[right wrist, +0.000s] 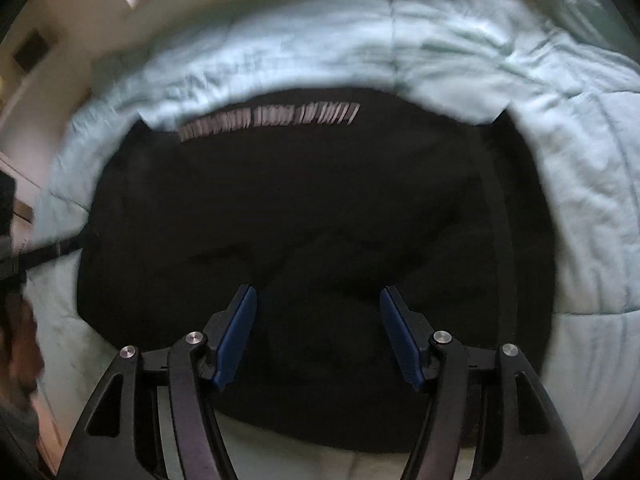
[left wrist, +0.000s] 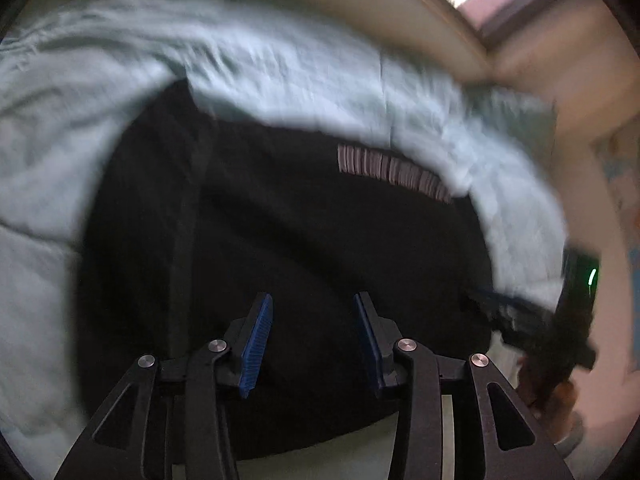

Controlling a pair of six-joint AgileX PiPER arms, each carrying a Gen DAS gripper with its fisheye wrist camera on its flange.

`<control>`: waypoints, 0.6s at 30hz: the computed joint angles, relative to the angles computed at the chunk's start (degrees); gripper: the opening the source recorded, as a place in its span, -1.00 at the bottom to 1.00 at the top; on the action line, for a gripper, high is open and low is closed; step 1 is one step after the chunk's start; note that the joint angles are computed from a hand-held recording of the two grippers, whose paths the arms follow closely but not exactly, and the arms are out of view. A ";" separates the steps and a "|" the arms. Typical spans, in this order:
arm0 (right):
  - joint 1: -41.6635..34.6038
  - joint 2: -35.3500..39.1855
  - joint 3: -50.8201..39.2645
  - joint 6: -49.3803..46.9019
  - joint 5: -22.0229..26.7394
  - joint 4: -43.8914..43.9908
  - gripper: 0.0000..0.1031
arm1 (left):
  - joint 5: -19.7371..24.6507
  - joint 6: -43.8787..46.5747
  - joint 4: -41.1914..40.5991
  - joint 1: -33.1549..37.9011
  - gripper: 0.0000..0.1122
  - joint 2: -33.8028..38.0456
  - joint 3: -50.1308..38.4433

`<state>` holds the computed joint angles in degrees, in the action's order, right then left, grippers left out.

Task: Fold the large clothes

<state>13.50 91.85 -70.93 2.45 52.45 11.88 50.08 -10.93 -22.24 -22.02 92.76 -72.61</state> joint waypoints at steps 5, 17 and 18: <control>0.18 7.62 -0.60 4.22 -1.59 -0.33 0.33 | -5.48 -10.49 8.85 -4.94 -0.22 7.25 0.30; -0.20 19.19 -28.05 7.61 5.08 -7.80 0.34 | 3.13 -15.18 20.30 0.82 -0.10 15.04 -22.27; -0.29 22.02 -30.49 7.98 6.53 -7.53 0.34 | 4.02 -16.58 22.72 2.03 -0.11 17.11 -22.93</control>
